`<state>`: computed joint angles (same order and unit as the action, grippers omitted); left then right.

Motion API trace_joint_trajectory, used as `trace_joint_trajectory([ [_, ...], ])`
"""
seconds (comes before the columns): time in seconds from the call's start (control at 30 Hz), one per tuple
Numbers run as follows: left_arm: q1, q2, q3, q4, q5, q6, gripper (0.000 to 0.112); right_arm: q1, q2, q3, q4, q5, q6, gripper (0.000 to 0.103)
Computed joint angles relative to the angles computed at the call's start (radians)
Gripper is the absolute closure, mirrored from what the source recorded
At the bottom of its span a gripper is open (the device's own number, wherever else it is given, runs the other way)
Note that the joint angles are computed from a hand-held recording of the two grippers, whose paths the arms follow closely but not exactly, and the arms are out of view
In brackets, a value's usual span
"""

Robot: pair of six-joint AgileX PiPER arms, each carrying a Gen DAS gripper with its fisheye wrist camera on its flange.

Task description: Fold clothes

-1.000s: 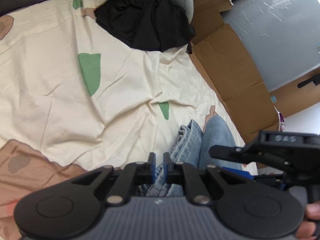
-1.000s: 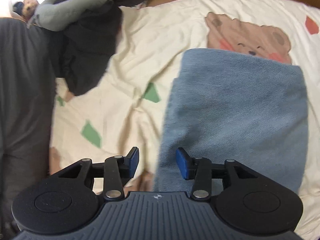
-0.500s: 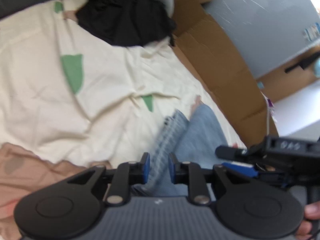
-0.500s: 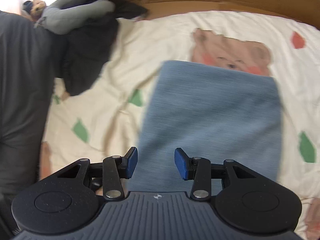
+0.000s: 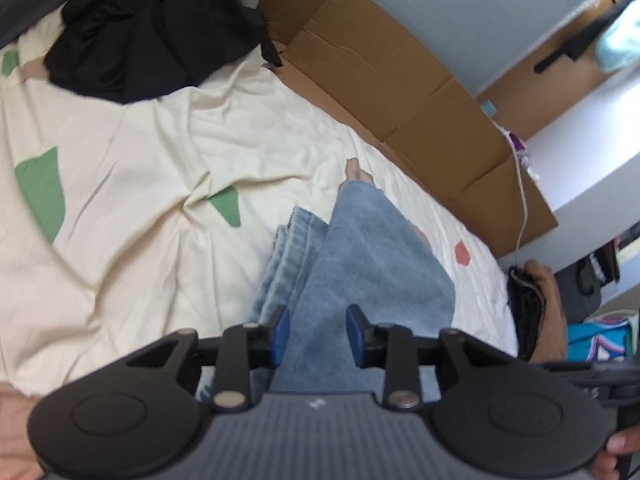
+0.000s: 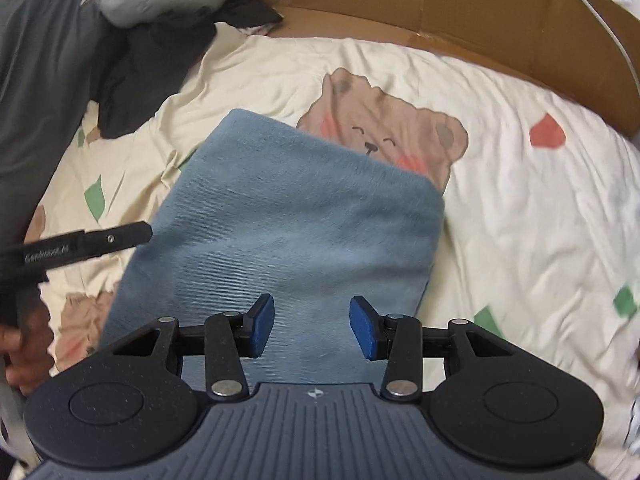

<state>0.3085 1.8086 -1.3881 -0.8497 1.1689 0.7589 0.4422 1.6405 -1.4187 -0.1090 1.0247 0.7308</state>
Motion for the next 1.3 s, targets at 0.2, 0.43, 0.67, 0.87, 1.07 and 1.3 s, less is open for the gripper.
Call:
trace_joint_trajectory([
  [0.2,-0.073,0.021,0.0,0.038,-0.074,-0.056,0.078,-0.084,-0.081,0.152,0.051,-0.138,-0.122,0.054],
  [0.43,-0.121,0.083,-0.074,0.039,-0.042,-0.013,0.072,-0.189,-0.251,0.538,0.029,-0.481,0.039,0.054],
  [0.67,-0.165,0.196,-0.221,0.064,0.031,-0.038,0.073,-0.233,-0.28,0.764,0.08,-0.769,0.184,0.055],
  [0.87,-0.178,0.183,-0.194,0.018,0.004,-0.04,0.104,-0.224,-0.239,0.75,0.17,-0.823,0.061,0.055],
  [1.07,-0.146,0.171,-0.209,-0.004,0.023,-0.057,0.105,-0.209,-0.224,0.714,0.134,-0.82,0.06,0.055],
  [1.3,-0.123,0.211,-0.24,0.008,0.013,-0.074,0.105,-0.186,-0.146,0.62,0.004,-0.81,0.113,0.059],
])
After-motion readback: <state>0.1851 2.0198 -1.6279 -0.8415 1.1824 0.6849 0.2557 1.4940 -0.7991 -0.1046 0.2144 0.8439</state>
